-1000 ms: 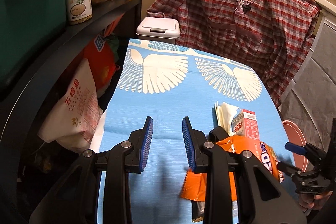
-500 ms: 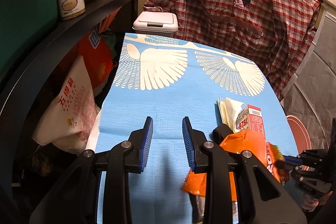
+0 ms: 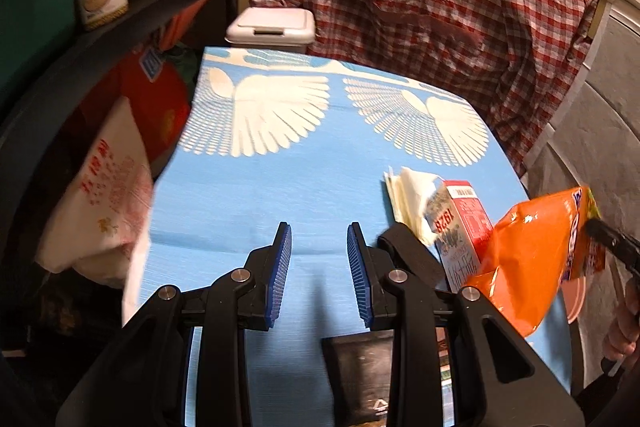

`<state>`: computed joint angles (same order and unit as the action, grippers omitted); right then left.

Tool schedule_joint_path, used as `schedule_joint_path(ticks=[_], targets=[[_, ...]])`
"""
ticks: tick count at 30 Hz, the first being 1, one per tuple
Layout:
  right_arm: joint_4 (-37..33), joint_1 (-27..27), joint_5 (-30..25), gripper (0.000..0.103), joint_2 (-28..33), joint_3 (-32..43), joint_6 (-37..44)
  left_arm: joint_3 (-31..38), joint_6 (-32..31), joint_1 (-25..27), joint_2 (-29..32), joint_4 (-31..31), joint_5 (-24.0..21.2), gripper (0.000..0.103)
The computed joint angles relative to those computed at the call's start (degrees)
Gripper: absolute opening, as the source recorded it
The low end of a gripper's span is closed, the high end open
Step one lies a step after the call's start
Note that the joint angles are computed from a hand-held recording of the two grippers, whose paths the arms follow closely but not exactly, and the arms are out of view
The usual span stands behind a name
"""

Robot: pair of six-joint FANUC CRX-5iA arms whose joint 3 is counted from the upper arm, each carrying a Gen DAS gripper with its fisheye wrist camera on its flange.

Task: Collect trash
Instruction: 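Grasp the orange printed snack bag with the right tool and lift it, then grasp the black pouch with the left tool while the right tool holds the orange bag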

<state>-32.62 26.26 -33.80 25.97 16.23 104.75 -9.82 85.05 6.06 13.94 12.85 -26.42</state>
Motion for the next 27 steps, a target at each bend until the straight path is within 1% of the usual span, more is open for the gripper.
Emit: schedule_joint_path(ticks=[3,5,6,7,8,9,11,13,16,19,20,22,23,24,27], targets=[[2.18,-0.03,0.85,0.001,-0.16,-0.83,-2.51,-1.15,-6.39,-0.68,1.59,7.57,0.02,0.029],[4.10,0.10,1.25,0.001,-0.14,-1.26,-4.40,-1.41,-8.70,-1.29,2.44,10.48,-0.08,0.029],[5.08,0.12,1.01,0.001,0.09,-1.22,-5.55,-1.62,-10.53,-1.65,3.07,12.90,-0.35,0.030],[5.65,0.13,0.84,0.001,0.23,-1.27,-6.17,-1.54,-12.10,-1.97,3.81,14.93,-1.10,0.032],[6.35,0.21,0.50,0.001,0.53,-1.16,-6.81,-1.30,-12.74,-2.21,4.36,15.75,-1.72,0.040],[6.93,0.31,0.07,0.001,0.86,-1.04,-7.16,-0.66,-12.74,-2.59,5.10,15.68,-2.49,0.047],[8.36,0.76,-0.35,0.001,1.18,-1.15,-8.08,1.13,-10.50,-3.42,6.30,12.79,-3.57,0.048],[8.85,0.87,-1.13,0.001,1.65,-0.87,-8.25,2.38,-9.03,-3.92,7.13,11.29,-4.36,0.048],[9.55,1.07,-2.14,0.001,2.28,-0.30,-8.64,4.41,-6.03,-4.53,8.00,7.79,-5.17,0.056],[10.00,1.28,-2.47,0.001,2.51,-0.34,-8.86,6.58,-3.46,-5.10,9.19,4.73,-6.81,0.057],[10.01,1.25,-2.58,0.001,2.58,-0.29,-8.79,7.06,-2.78,-5.13,9.35,3.74,-7.20,0.056],[9.81,1.14,-2.69,0.001,2.63,-0.22,-8.66,7.87,-1.66,-5.26,9.60,2.32,-7.77,0.043],[9.70,1.08,-2.67,0.001,2.59,-0.22,-8.58,7.95,-1.62,-5.21,9.59,2.40,-7.95,0.033],[9.59,1.03,-2.49,0.001,2.49,-0.32,-8.63,8.14,-1.01,-5.25,9.48,1.93,-8.13,0.028],[8.96,1.00,-2.00,0.001,2.07,-0.44,-8.76,8.99,1.94,-5.89,8.70,-2.03,-8.27,0.020]])
